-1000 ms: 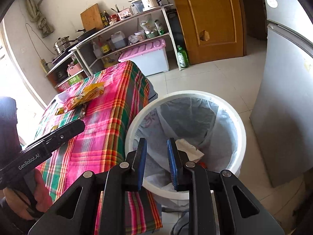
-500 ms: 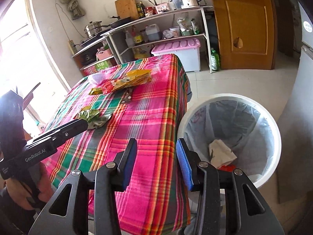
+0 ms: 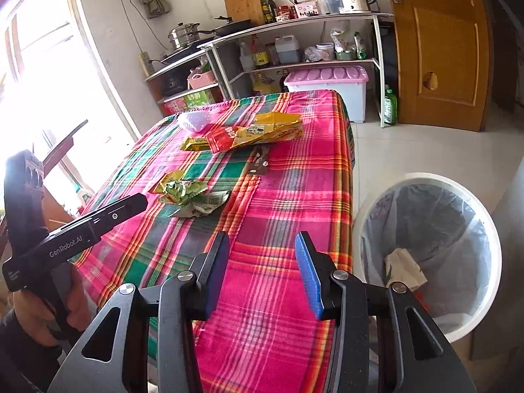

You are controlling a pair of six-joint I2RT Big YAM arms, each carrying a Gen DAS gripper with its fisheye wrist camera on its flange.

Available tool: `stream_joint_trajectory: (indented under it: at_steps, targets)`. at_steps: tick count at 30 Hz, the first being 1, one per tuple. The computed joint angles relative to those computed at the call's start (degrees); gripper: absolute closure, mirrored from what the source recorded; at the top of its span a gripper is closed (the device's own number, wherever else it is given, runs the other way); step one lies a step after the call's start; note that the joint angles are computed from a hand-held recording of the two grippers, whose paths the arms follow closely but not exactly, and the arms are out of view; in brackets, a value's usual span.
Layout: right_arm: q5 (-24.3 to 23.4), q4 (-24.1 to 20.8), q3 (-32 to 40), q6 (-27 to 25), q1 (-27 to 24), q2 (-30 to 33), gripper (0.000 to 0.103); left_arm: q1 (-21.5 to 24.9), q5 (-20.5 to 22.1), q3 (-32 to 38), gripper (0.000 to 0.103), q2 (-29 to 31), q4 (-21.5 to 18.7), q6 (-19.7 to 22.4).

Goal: Collect trash
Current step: 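Return both grippers over the table toward the green snack wrapper, then grasp the green snack wrapper with the right gripper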

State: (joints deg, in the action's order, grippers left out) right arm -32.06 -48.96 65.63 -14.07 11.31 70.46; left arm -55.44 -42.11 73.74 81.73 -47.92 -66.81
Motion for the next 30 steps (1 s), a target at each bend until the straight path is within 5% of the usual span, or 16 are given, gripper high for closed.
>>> stream_joint_trajectory:
  at_steps: [15,30]
  targets:
    - [0.83,1.39,4.72,-2.61,8.98,5.00,0.053,1.81,-2.36,-6.37,0.051,-6.00,-3.20,-5.03]
    - [5.43,1.77,10.22,-9.49,17.85,12.92,0.049,4.47,-0.84,-12.23,0.043,-10.91,0.11,-4.62]
